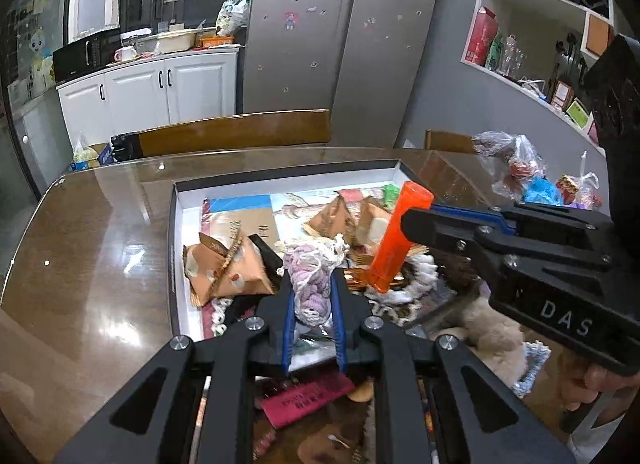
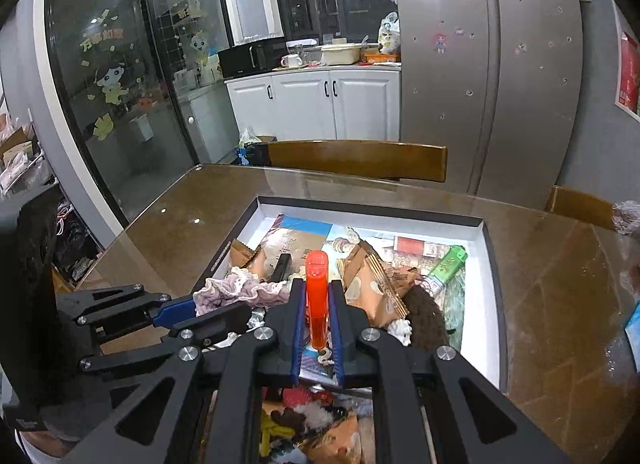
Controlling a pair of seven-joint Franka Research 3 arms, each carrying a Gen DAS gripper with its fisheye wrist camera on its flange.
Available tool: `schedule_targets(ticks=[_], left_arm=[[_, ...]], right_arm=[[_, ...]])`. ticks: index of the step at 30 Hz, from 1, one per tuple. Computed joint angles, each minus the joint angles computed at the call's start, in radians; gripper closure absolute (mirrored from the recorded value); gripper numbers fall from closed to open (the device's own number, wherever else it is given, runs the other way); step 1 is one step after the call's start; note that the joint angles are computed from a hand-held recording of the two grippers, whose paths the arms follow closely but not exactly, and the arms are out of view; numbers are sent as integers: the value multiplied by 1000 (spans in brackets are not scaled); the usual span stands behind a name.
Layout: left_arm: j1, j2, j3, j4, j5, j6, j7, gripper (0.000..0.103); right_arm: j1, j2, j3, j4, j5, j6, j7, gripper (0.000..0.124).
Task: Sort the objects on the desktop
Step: 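Carry the scrunchie and orange tube over the box and open both tools, then move both open tools back from the box toward the table items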
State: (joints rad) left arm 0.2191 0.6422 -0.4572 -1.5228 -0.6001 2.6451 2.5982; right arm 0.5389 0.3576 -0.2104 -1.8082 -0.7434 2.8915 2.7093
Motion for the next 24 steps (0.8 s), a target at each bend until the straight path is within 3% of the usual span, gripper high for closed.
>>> schedule_targets(ticks=[7, 13, 15, 16, 17, 19, 21, 22, 24], left_arm=[[-26, 45, 22, 50, 59, 4, -57, 87], [-17, 40, 3, 36, 77, 26, -60, 86], [-15, 31, 2, 21, 83, 42, -65, 81], [-17, 24, 6, 14, 90, 52, -71, 66], [-21, 18, 9, 6, 98, 69, -76, 40], [-25, 2, 11, -29, 113, 150, -80, 12], [-16, -8, -6, -56, 128, 226, -83, 6], [-9, -7, -13, -57, 140, 233, -92, 5], [12, -5, -35, -57, 155, 232, -110, 5]], right_arm=[[-33, 57, 28, 51, 125, -11, -137, 112], [4, 67, -10, 54, 165, -19, -162, 112], [23, 60, -31, 48, 150, -17, -132, 112], [27, 58, -37, 47, 143, -15, -120, 112], [35, 55, -48, 44, 132, -15, -100, 108], [72, 45, -88, 47, 68, -45, -33, 68], [99, 28, -124, 36, -34, -41, 65, 55], [120, 16, -149, 29, -101, -36, 128, 55], [112, -2, -138, 22, -141, -49, 155, 50]])
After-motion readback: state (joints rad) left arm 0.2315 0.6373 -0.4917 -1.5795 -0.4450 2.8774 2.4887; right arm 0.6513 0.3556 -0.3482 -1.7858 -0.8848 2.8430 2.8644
